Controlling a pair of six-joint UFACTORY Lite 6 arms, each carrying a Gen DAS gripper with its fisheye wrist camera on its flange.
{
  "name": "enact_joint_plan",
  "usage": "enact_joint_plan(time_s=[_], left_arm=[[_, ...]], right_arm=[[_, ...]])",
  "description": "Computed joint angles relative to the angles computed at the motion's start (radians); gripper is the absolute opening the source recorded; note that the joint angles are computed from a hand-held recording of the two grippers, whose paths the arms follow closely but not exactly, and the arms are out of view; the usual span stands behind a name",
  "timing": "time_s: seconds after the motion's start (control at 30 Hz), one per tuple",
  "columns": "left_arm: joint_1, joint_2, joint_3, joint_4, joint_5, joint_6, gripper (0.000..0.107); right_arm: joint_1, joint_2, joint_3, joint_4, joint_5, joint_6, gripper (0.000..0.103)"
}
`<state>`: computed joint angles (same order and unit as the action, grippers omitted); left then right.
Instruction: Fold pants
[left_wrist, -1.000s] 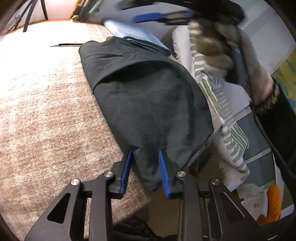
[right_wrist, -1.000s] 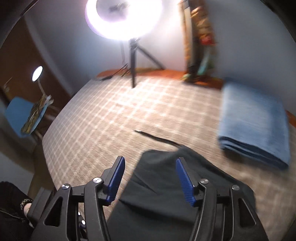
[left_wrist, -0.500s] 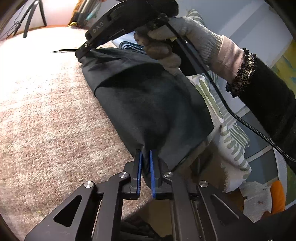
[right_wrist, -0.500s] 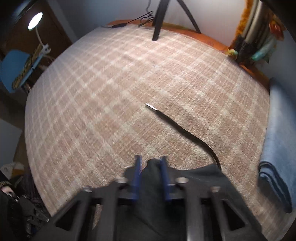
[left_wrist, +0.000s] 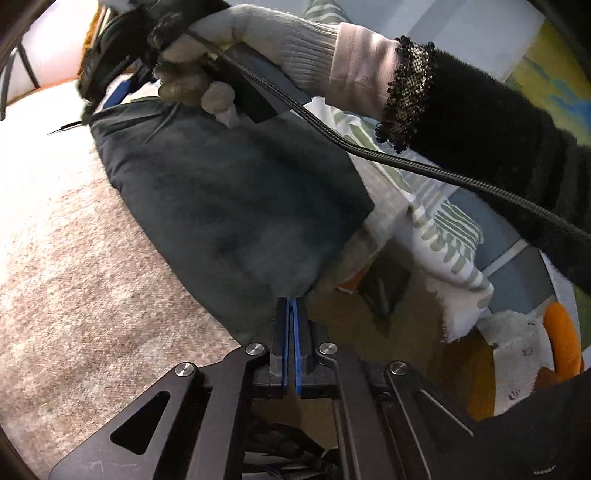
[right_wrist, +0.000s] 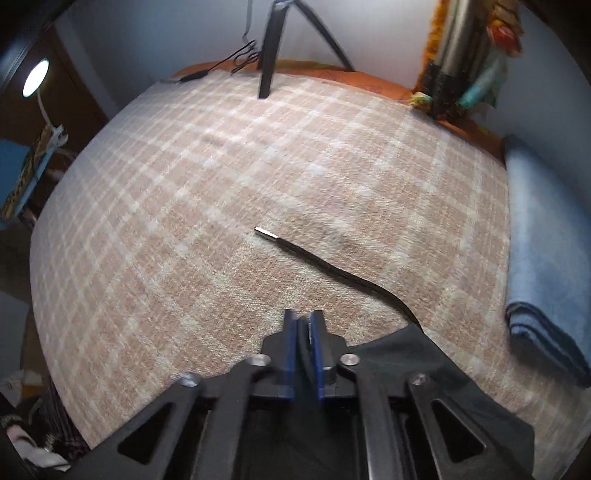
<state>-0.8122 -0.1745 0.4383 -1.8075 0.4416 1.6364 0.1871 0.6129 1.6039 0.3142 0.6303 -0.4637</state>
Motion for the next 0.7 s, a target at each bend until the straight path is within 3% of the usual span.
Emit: enact_joint_plan(time_s=[0.03,0.17,0.3,0.4,0.47,0.53,0.7], left_arm=[[0.015,-0.018,-0.004,0.035,0.001,-0.027,0.0],[0.116,-0.055,0.013,0.233,0.052,-0.201,0.007],[0.23,-0.057,0.042,0.347,0.094,-0.274,0.018],[0.31,0.008,0.113,0.394,0.114,-0.312,0.034],[0.351,0.075,0.174,0.407,0.135,-0.334,0.051],[0.376,0.147,0.242,0.435,0.155,-0.363,0.055],[0.401,0.333,0.423,0.478,0.17,-0.456,0.055]], right_arm=[[-0.017,-0.011,-0.001,0.037,-0.003,-0.029,0.04],[-0.097,-0.147,-0.104,0.178,-0.015,-0.138,0.042],[-0.238,-0.359,-0.284,0.366,0.0,-0.321,0.063],[-0.359,-0.489,-0.404,0.456,0.031,-0.424,0.071],[-0.46,-0.566,-0.479,0.492,0.065,-0.487,0.079],[-0.579,-0.615,-0.536,0.518,0.101,-0.562,0.089],[-0.849,-0.553,-0.535,0.49,0.232,-0.649,0.094]])
